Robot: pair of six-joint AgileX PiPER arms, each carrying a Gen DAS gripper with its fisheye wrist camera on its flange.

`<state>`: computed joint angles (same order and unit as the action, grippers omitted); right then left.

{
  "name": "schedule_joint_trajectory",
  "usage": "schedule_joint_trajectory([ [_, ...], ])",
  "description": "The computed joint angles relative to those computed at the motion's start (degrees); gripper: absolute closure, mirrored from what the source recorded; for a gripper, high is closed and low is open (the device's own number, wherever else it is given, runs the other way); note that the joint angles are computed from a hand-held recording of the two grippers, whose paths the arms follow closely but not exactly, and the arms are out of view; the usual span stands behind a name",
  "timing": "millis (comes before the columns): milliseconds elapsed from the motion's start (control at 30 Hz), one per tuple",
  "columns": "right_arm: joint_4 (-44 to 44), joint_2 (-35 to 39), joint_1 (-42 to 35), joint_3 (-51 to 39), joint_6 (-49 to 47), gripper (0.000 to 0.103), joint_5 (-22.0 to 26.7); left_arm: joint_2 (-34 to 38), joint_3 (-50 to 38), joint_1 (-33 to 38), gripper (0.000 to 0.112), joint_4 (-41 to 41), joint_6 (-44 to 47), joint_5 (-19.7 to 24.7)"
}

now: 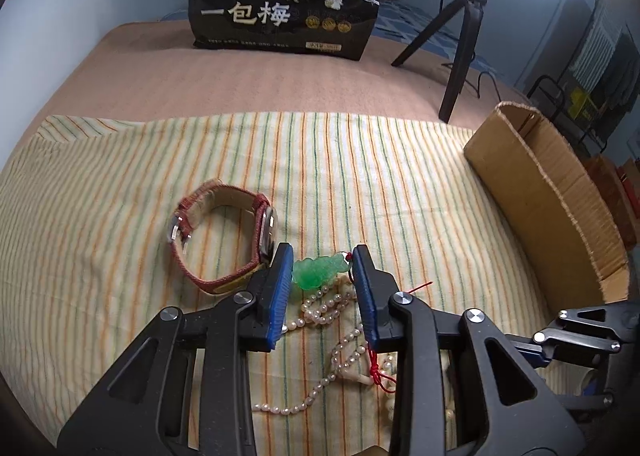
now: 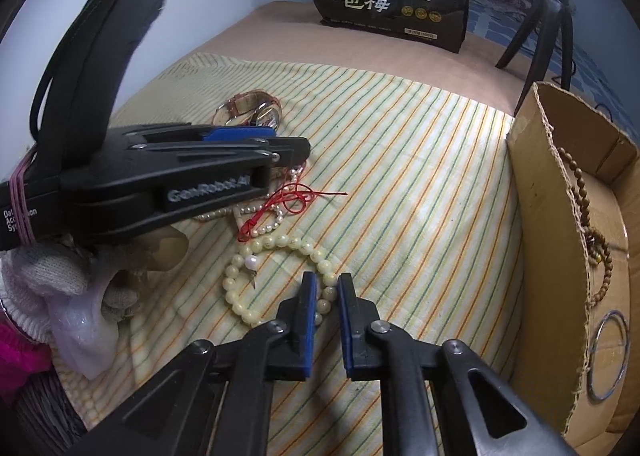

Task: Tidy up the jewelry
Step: 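Grasp the green jade pendant with the left tool while the right tool approaches the cream bracelet, then close the right tool on the cream bead bracelet while the left tool lifts the pendant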

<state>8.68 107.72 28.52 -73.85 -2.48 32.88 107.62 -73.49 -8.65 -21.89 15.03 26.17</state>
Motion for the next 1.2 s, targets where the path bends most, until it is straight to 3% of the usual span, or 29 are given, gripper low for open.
schedule_joint_trajectory([
  [267,1.73,-2.72,-0.23,1.29,-0.83,0.098,-1.74,-5.28,1.40,1.65,0.082,-3.11,1.86,0.85],
  [667,-1.06,-9.89,1.18,4.11,2.22,0.099,-3.63,-14.42,4.85,1.87,0.082,-0.86,0.22,1.40],
  [1200,-2.09,-22.95,-1.82,8.94,3.75,0.099,-2.41,-23.53,6.09,-1.84,0.082,2.77,-4.94,3.54],
])
